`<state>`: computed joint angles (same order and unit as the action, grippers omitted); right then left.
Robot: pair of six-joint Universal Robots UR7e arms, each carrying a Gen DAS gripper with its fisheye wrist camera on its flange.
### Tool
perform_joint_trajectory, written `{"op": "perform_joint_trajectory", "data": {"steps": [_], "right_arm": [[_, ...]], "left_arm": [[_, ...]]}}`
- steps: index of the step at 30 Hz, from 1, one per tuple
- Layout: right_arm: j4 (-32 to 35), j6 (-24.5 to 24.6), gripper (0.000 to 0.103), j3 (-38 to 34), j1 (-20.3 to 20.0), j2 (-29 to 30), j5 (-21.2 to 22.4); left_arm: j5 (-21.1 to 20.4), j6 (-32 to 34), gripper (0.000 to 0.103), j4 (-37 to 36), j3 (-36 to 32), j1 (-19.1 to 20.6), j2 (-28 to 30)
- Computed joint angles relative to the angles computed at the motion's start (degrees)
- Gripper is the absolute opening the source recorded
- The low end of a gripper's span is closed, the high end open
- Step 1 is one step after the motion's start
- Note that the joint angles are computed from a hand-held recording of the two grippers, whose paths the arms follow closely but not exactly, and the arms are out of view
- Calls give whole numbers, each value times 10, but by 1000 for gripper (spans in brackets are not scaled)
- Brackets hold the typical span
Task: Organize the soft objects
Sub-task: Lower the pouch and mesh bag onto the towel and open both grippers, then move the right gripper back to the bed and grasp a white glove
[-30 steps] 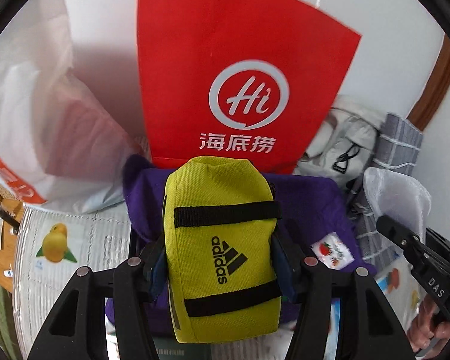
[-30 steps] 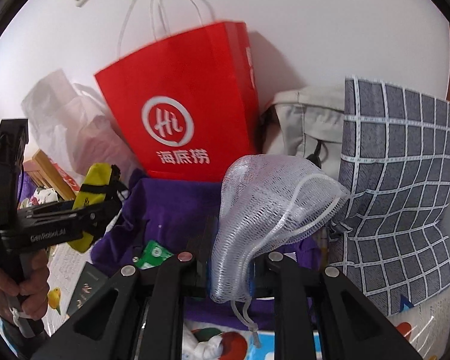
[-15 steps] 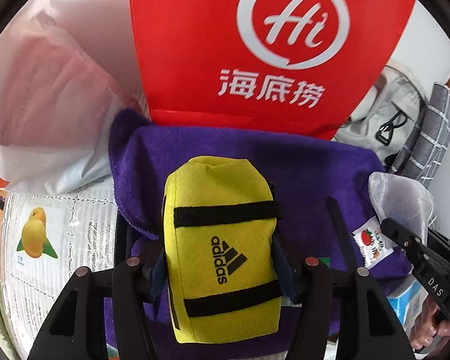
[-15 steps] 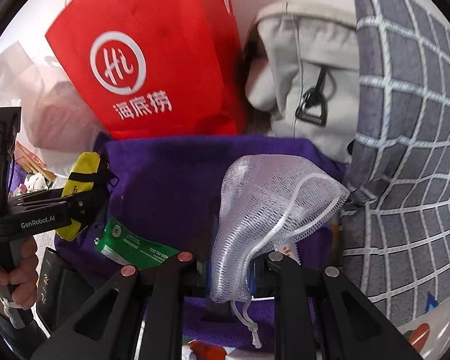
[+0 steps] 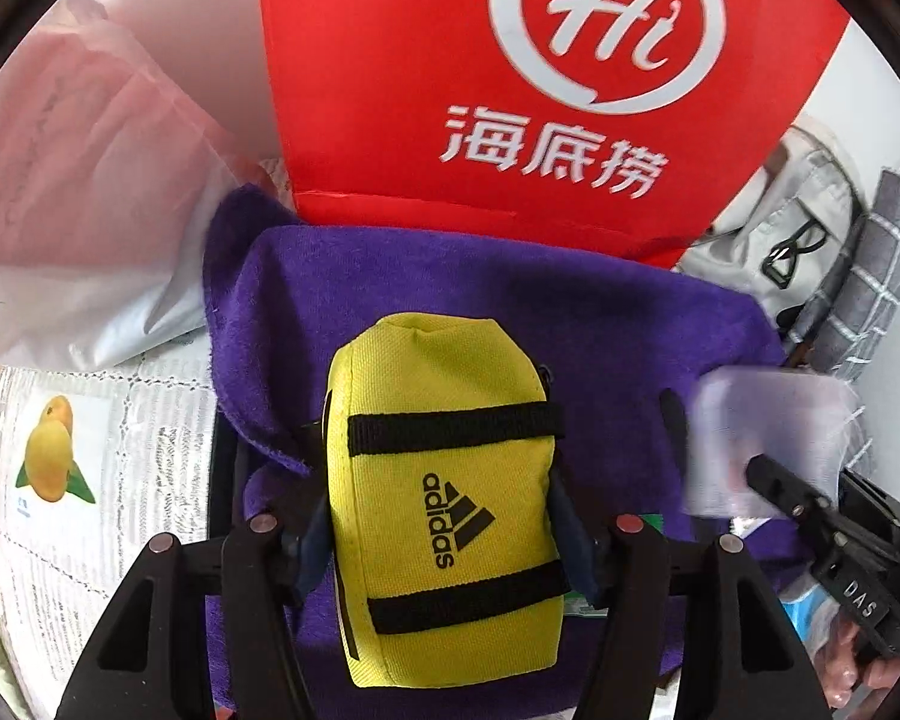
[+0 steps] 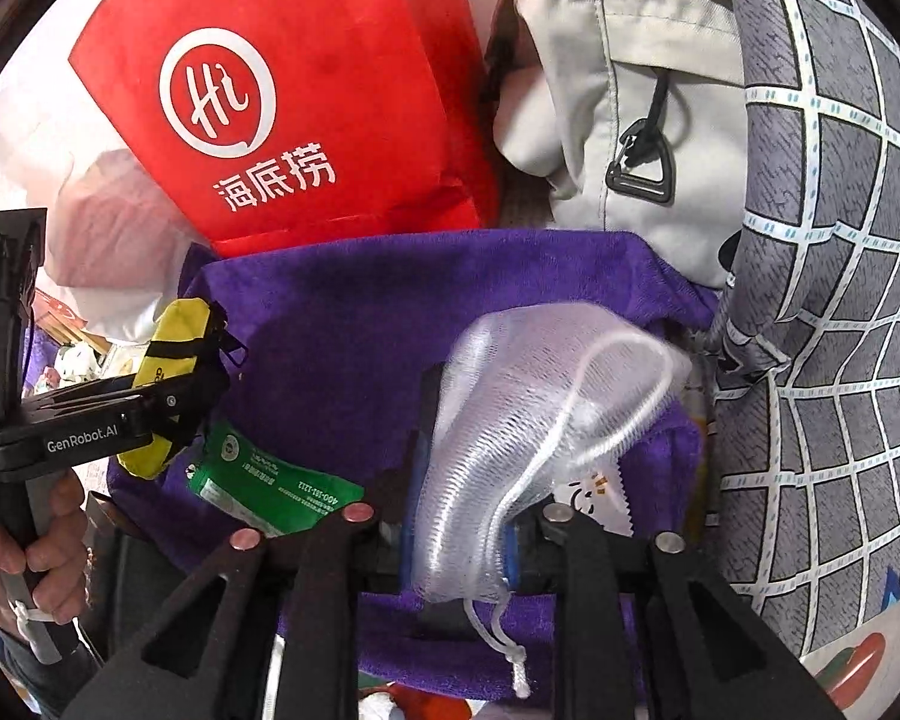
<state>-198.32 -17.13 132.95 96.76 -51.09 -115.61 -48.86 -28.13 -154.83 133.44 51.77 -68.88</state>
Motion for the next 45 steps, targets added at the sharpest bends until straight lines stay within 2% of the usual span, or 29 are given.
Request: {"op": "perform_joint_trajectory", "data": {"steps": [1, 3, 10, 14, 17, 19, 26, 32, 36, 40, 43, 45], "right_arm": [[-5, 0, 45, 2, 2, 0, 0], [-33, -4, 57, 6, 7, 5, -3], [-64, -26, 60, 11, 25, 11, -23], [-77, -32, 62, 17, 35, 7, -27], [-94, -41, 67, 21, 42, 4, -34], [-117, -53, 70, 24, 50, 5, -43], [-148, -55, 70, 41, 59, -16, -37], [-187, -55, 70, 65, 91, -25, -50], [-164, -36, 69, 102, 104, -44, -37], [-154, -14, 56, 132, 118, -27, -51], [-136, 22, 56, 161, 109, -16, -12], [-155, 19, 56, 163, 122, 18, -35]], "left_arm": [[-3, 4, 62, -6, 1, 0, 0], [-3, 4, 62, -1, 2, -3, -1], [-6, -8, 65, 8, 3, -6, -4], [-10, -15, 72, 15, -1, -1, -7], [-4, -21, 78, 22, -1, -4, -7], [0, -23, 78, 21, 1, -9, -9], [3, -25, 78, 18, 12, -27, -25], [13, -33, 78, 33, 21, -50, -46], [16, -39, 78, 45, 28, -63, -65], [14, -38, 78, 51, 29, -72, -78], [8, -38, 78, 58, 29, -77, -87], [4, -38, 78, 60, 29, -80, -89]]}}
